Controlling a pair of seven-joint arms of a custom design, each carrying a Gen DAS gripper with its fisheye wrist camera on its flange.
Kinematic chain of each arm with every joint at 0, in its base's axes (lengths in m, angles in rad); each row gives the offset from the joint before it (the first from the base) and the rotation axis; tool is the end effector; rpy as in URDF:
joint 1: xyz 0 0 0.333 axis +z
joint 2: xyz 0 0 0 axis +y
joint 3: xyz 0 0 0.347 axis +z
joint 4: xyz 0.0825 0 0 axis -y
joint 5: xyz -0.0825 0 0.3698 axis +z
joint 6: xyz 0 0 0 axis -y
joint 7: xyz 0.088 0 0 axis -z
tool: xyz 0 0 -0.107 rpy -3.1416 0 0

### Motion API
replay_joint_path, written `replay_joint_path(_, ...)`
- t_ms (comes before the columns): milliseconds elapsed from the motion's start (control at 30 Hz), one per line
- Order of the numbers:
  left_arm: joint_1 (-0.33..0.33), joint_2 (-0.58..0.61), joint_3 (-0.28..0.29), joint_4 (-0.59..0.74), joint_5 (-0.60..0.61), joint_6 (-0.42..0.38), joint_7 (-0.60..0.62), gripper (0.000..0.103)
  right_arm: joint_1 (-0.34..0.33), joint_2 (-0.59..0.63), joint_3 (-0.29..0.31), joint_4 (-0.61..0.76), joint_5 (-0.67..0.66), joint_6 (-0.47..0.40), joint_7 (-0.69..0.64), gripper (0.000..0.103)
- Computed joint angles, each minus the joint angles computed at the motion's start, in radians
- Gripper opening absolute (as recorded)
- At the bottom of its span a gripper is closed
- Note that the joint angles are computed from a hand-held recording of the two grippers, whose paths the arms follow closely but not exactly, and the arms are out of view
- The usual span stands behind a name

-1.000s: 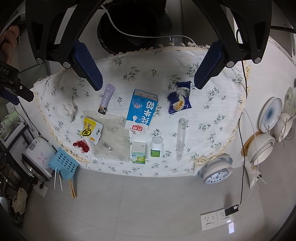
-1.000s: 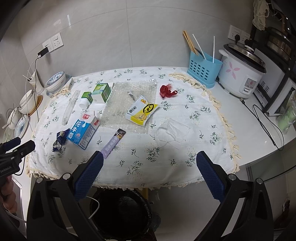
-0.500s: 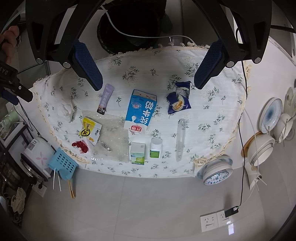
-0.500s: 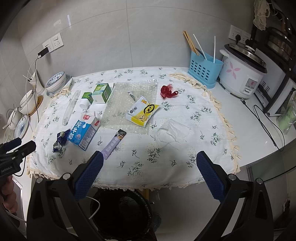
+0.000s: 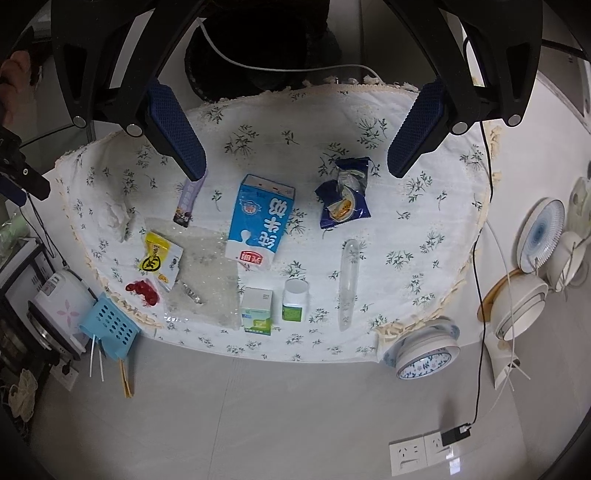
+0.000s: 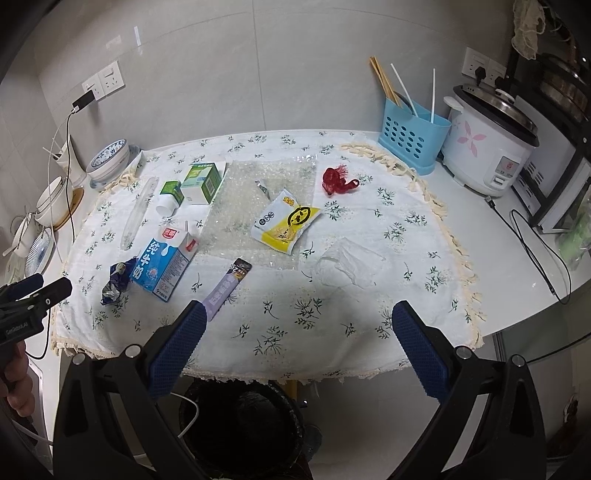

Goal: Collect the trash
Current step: 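Grasp the blue snack wrapper with the left gripper while the right gripper grasps the white tissue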

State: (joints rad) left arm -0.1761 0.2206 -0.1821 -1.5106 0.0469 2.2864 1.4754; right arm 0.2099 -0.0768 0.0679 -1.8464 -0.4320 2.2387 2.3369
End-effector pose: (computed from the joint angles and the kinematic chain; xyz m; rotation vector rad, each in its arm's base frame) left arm 0.6281 -0.2182 0.6335 -1.6760 2.1976 -0.6682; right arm 0.5433 0.1436 0.6401 -1.6126 2.1827 -0.7091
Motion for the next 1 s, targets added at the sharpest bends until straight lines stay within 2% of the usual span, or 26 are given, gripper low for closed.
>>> replay_joint_path(300, 0.012, 0.142, 0.030, 0.125, 0.042, -0.072, -0.027, 0.094, -0.006, 0.108, -0.033, 0.054, 0.038, 0.030, -0.059, 0.096)
replay_joint_path(567, 0.016, 0.303, 0.049, 0.292, 0.063, -0.170, -0.035, 0.089, -0.034, 0.188, -0.074, 0.079, 0.137, 0.056, -0.128, 0.096)
replay_joint_path(900, 0.019, 0.420, 0.049, 0.435, 0.043, -0.264, -0.020, 0.083, -0.068, 0.292, -0.103, 0.151, 0.233, 0.003, -0.167, 0.086)
replay_joint_path(1000, 0.020, 0.437, 0.045, 0.460, 0.030, -0.277, -0.014, 0.082, -0.075, 0.321, -0.106, 0.174, 0.264, -0.012, -0.181, 0.078)
